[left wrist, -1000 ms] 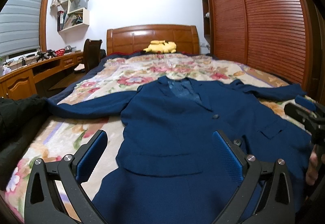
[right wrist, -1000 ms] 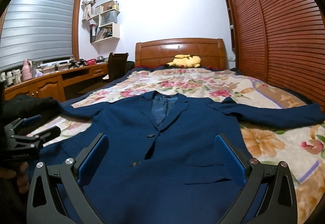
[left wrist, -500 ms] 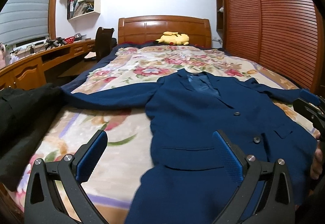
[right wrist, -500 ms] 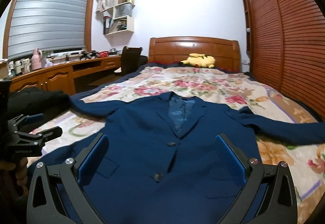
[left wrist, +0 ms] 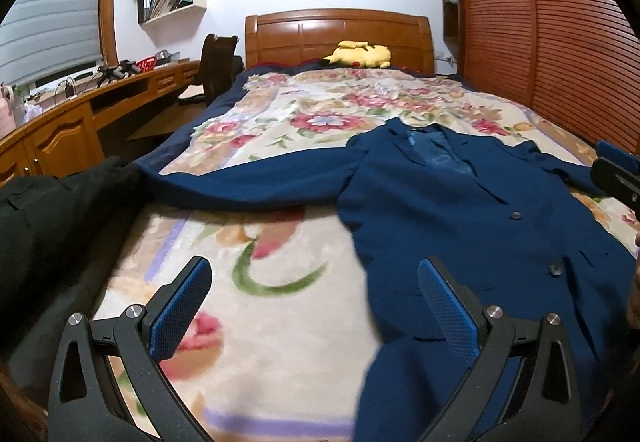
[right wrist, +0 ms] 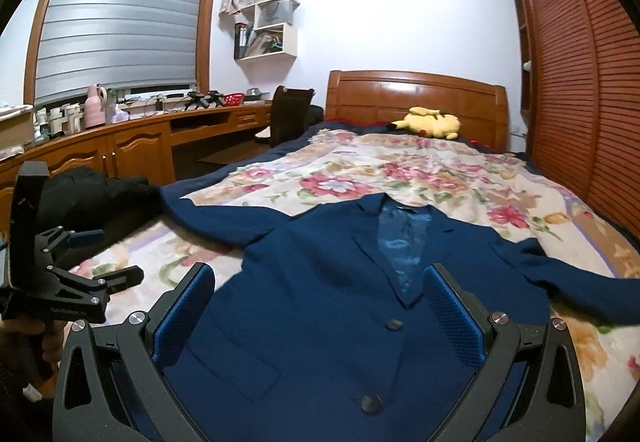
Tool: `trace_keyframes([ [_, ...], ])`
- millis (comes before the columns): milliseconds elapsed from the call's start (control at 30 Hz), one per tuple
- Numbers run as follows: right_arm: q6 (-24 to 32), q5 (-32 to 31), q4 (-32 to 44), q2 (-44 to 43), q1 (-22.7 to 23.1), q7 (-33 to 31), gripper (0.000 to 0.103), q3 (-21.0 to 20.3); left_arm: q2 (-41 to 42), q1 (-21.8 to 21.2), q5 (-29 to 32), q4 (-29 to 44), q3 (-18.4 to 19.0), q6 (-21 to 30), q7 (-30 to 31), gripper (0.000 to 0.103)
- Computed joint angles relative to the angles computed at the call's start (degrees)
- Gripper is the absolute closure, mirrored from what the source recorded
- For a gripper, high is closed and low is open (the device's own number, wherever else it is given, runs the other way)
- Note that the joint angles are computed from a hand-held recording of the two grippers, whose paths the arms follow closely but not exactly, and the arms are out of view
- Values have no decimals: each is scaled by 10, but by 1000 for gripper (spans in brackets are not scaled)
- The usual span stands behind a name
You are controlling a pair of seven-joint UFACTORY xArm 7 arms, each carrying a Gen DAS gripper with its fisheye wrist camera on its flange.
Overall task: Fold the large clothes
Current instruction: 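Move the left tool to the jacket sleeve and close on its cuff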
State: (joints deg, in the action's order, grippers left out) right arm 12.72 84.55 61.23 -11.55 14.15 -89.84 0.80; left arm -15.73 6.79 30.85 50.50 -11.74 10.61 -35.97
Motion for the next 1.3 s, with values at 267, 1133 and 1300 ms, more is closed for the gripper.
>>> trace_keyframes([
  [267,31,-14,63,70,-18,2,0,4,69,-27,-43,61,51,10,71,0],
  [1133,91,-239,160,170,-85,232,0,58,332,-67,-185,345,172,111,148,31],
  [1300,86,-241,157,169,-85,230,0,62,367,-46,-225,394,160,141,156,38],
])
